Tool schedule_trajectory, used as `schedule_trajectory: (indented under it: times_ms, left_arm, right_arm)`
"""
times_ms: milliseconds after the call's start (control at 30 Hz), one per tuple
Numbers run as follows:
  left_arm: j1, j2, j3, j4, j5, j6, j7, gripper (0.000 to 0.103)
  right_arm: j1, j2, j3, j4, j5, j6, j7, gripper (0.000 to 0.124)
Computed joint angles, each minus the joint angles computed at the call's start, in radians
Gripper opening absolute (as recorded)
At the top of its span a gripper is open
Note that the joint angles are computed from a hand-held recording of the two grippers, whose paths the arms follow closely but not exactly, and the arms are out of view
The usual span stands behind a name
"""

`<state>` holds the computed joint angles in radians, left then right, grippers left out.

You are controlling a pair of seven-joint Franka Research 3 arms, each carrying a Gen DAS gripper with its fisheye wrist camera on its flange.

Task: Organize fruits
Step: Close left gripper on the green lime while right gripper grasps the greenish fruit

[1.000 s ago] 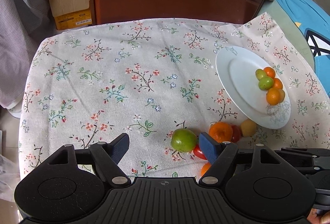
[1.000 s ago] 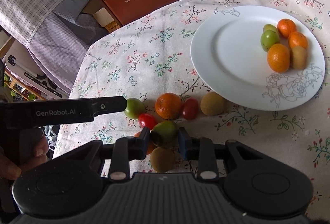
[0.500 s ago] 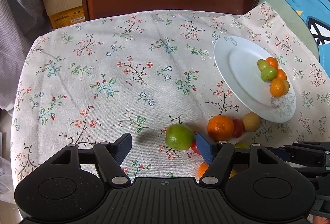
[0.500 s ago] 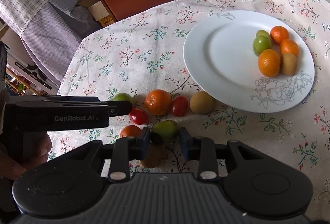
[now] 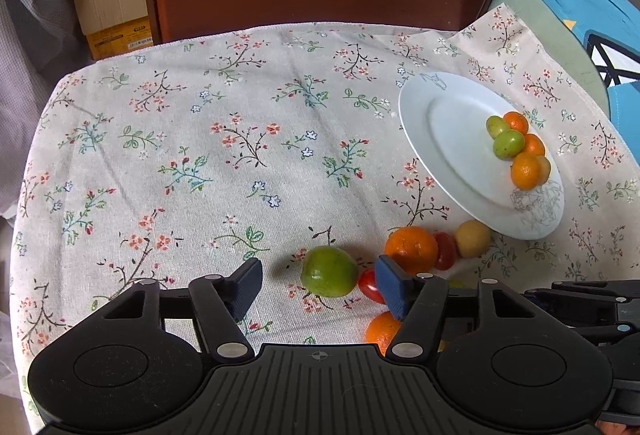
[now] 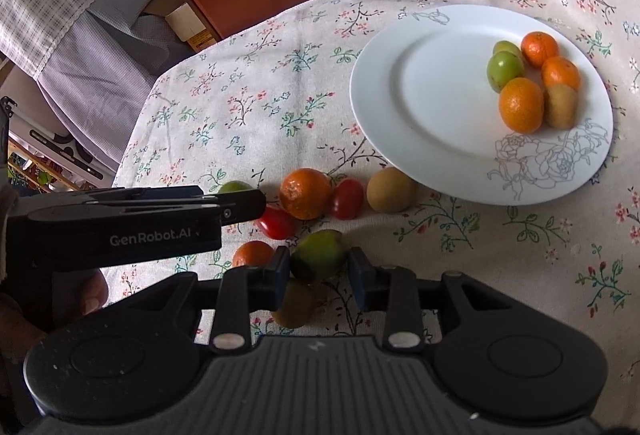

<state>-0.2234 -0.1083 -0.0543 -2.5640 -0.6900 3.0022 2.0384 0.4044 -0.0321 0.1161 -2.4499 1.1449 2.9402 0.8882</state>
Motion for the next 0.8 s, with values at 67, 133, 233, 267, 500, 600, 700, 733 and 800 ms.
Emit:
schedule_trajectory:
  times_ms: [67,133,233,267,500,600,700,733,800]
  left_arm:
    - [-0.012,0.001,0.015,0.015,-0.077,-0.031,0.046,0.046]
    - [-0.005,0.003,0.004,0.014,-0.085,-0.02,0.052,0.044]
    - [0.002,0.003,-0.005,0.01,-0.078,-0.008,0.043,0.043]
    - [0.002,0.004,-0.003,0.012,-0.089,-0.013,0.042,0.043]
    - [0.033,0.017,-0.014,0.033,-0.164,-0.054,0.035,0.043]
    - [0.027,0.017,-0.013,0.043,-0.234,-0.073,0.087,0.03]
    - [0.045,0.013,-0.025,0.044,-0.22,-0.087,0.062,0.029]
    - [0.049,0.013,-0.032,0.039,-0.196,-0.075,0.046,0.029]
    - [0.048,0.009,-0.036,0.032,-0.173,-0.056,0.036,0.029]
  right_arm:
    - [0.002,0.0,0.001,0.0,0.007,0.005,-0.012,0.032]
    - [0.001,0.0,0.001,-0.001,0.004,0.006,-0.016,0.032]
    - [0.002,-0.003,0.0,-0.003,0.002,0.015,-0.011,0.032]
    - [0.002,-0.007,-0.001,-0.005,0.01,0.015,-0.015,0.032]
    - [0.002,-0.009,-0.004,-0.006,0.003,0.007,-0.005,0.032]
    - [0.002,-0.008,-0.004,-0.006,0.004,0.011,-0.003,0.032]
    - [0.003,-0.008,-0.004,-0.005,0.015,0.016,-0.01,0.032]
    - [0.003,-0.008,-0.004,-0.004,0.018,0.017,-0.011,0.032]
    - [0.003,-0.008,-0.005,-0.003,0.023,0.017,-0.015,0.032]
